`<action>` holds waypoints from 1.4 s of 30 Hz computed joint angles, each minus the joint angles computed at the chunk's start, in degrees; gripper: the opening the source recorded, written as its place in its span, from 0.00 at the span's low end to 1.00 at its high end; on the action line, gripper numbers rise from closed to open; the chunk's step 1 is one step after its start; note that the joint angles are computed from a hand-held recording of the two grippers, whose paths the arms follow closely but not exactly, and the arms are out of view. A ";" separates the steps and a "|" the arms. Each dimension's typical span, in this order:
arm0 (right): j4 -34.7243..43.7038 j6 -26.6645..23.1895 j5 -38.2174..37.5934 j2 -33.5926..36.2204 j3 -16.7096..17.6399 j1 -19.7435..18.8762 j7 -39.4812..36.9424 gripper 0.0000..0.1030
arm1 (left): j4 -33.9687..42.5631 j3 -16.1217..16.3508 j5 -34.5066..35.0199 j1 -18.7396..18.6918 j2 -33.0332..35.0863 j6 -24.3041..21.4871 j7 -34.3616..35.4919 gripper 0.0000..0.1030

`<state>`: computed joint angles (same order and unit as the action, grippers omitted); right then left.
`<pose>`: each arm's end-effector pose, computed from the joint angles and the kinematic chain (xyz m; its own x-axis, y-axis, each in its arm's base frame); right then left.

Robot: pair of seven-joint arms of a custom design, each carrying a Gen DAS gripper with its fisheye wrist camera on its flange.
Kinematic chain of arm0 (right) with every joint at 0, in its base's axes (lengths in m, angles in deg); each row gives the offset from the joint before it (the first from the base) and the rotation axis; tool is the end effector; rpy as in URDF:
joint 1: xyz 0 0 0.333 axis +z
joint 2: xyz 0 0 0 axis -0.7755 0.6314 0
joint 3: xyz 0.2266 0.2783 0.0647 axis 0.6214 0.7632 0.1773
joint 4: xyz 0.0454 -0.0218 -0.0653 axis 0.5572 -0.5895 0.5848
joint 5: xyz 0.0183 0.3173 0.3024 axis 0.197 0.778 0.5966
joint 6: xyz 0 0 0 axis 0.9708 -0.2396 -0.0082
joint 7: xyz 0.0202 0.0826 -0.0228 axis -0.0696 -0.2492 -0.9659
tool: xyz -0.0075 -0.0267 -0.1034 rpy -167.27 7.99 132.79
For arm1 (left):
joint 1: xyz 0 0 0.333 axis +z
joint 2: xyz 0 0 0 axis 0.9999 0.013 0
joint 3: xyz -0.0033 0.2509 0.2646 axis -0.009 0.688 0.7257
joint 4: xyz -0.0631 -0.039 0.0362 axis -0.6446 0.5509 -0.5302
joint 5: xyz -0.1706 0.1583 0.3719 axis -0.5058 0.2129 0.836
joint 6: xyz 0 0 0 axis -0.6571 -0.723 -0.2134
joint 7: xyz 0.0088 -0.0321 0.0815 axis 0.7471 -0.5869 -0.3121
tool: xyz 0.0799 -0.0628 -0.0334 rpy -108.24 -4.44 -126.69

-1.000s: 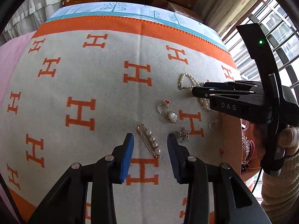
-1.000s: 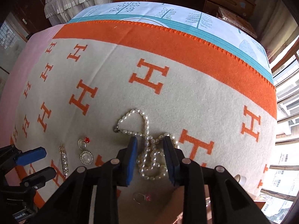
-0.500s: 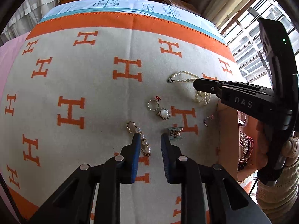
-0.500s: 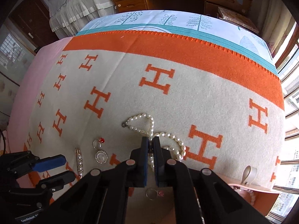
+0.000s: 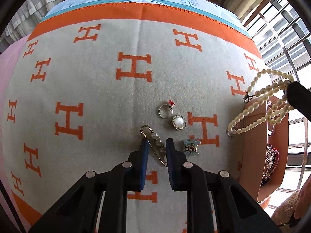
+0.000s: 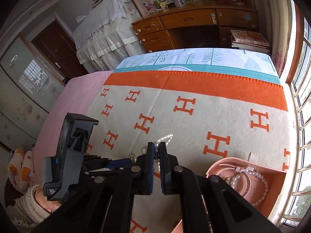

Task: Organize jewelry
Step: 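Carry the pearl necklace toward the box with the right tool while the left tool grasps the pearl safety-pin brooch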

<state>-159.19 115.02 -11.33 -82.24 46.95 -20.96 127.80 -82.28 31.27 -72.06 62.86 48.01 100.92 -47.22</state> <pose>0.4709 0.3782 0.4916 0.5573 -0.7522 -0.3517 -0.7871 -0.3437 -0.5122 0.4313 -0.4361 0.4121 0.1982 -0.9665 0.1632 -0.9525 -0.2292 -0.2006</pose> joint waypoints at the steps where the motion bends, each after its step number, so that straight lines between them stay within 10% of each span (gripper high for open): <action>1: -0.24 0.07 0.93 -0.34 -0.04 0.08 -0.67 0.05 | 0.67 0.08 1.56 -0.24 0.44 -0.83 -0.81 0.16; 18: -7.54 4.88 13.67 -9.92 -2.46 2.00 -8.49 0.05 | -1.53 0.36 6.65 0.09 -2.67 4.19 -5.01 0.00; 28: -10.67 6.53 15.75 -14.36 -3.83 3.50 -9.50 0.05 | 0.05 0.15 3.23 -0.09 0.39 2.29 -0.87 0.39; 33: -11.21 6.40 15.40 -14.58 -4.12 3.77 -8.80 0.05 | 3.33 0.21 8.43 -1.23 2.33 -3.13 -0.80 0.39; 37: -11.51 6.66 16.32 -14.62 -4.47 4.06 -8.96 0.05 | 3.36 0.44 10.23 -1.48 2.13 -3.58 -1.61 0.10; 42: -11.72 6.84 16.89 -14.58 -4.54 4.21 -9.16 0.05 | -1.86 0.37 5.54 -0.07 -1.32 3.65 -0.07 0.10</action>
